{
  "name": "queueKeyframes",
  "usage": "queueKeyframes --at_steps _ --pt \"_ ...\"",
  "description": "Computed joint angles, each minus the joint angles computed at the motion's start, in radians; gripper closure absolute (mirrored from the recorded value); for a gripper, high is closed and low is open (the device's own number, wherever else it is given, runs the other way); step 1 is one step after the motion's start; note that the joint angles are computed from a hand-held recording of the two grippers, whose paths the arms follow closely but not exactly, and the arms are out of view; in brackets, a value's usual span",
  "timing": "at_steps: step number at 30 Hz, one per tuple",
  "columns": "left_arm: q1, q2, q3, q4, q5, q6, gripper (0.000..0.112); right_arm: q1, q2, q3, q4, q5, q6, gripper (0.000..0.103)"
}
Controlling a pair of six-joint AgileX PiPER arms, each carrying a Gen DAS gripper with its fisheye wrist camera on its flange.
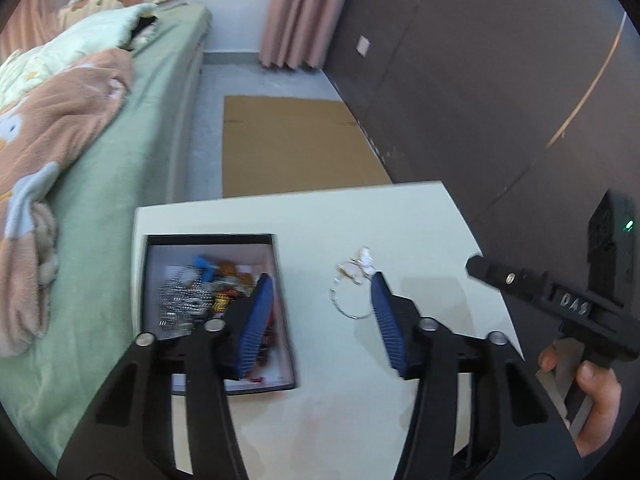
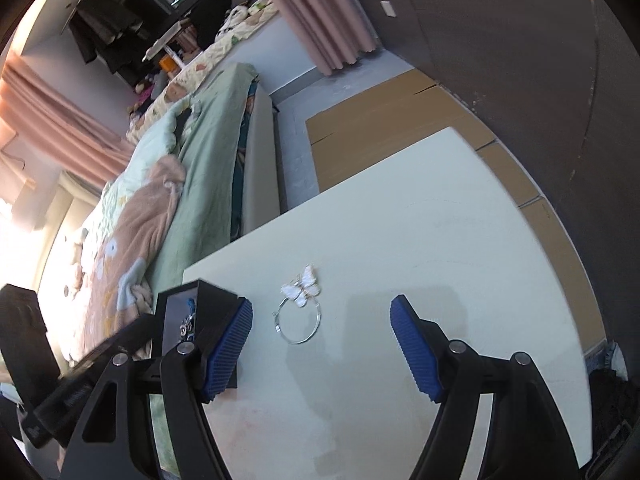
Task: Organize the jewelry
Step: 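Close the left tool on the silver hoop of the butterfly pendant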
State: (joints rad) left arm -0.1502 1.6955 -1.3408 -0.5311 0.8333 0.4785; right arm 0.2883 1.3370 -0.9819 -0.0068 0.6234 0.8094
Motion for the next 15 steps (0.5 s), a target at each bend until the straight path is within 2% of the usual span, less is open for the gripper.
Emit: queueKeyframes --at_steps 6,9,12,15 --pt "-0.116 0.079 -0.08 0.146 0.009 -0.189 0.08 -0.068 -0.015 0.003 0.037 0.036 -0.063 0.032" --pt "-0.165 0.128 -0.118 0.227 0.017 -0.268 0.082 -0.108 -0.012 0.008 0.093 0.045 -0.13 0.032" --pt "-0.21 0.168 -0.14 0.304 0.015 -0.344 0.083 -0.134 -0.024 0.013 0.085 0.065 -0.137 0.032" --pt "-0.245 0.212 -0.167 0.376 0.018 -0.409 0.088 -0.168 -0.04 0.026 0.122 0.064 -0.181 0.032"
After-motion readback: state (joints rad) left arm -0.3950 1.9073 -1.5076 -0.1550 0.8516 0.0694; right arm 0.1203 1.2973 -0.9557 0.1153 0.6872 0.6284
